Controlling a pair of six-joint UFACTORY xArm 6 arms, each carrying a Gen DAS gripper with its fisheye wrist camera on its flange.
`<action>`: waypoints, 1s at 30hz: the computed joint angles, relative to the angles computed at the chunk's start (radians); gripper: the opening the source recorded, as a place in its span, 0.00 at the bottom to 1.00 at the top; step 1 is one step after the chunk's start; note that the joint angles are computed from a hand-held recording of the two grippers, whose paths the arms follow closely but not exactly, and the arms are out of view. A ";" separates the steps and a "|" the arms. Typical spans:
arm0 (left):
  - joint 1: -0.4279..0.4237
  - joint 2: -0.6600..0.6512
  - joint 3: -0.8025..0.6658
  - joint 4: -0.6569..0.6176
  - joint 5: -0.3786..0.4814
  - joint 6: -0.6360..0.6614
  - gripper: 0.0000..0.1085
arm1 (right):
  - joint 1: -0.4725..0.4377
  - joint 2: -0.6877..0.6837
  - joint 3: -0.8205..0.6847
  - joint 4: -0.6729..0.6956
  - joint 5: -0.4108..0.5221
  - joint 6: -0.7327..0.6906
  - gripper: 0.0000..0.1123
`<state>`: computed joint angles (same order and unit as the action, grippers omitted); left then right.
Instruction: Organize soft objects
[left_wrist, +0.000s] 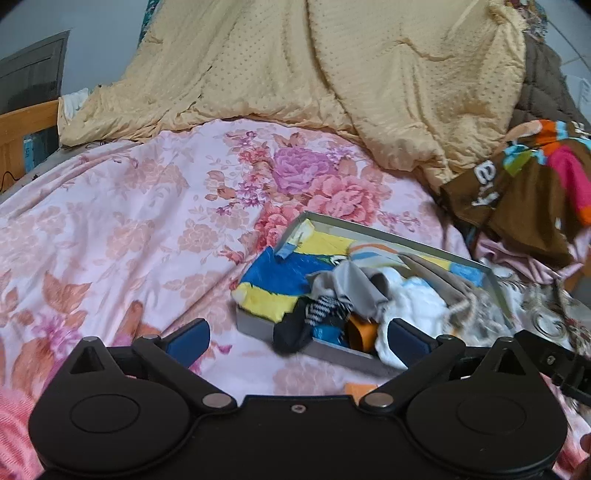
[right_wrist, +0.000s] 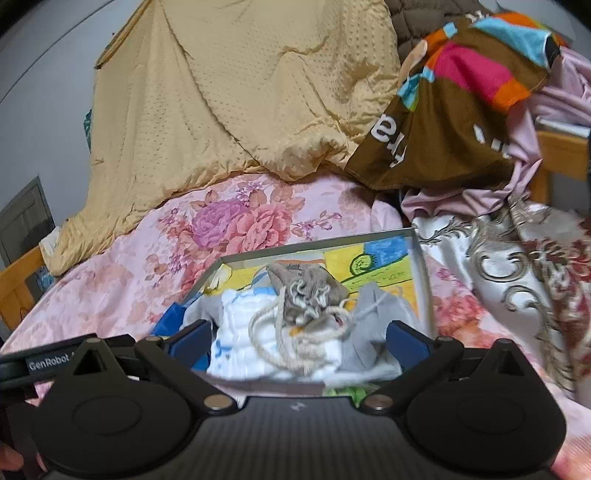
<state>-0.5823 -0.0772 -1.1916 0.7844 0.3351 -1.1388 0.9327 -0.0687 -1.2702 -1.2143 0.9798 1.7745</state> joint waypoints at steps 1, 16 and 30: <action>-0.002 -0.025 0.025 0.003 -0.007 0.004 0.94 | 0.021 -0.002 -0.003 0.002 0.027 -0.013 0.91; -0.018 -0.391 0.363 0.064 -0.031 -0.003 0.94 | 0.349 0.005 -0.049 0.000 0.419 0.060 0.91; -0.041 -0.620 0.561 0.054 -0.029 0.076 0.94 | 0.502 0.086 -0.144 0.047 0.616 0.082 0.91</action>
<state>-0.6231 -0.6976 -0.6306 0.8380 0.3062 -1.0624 1.4347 0.0173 -1.4146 -1.1675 1.5960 1.8561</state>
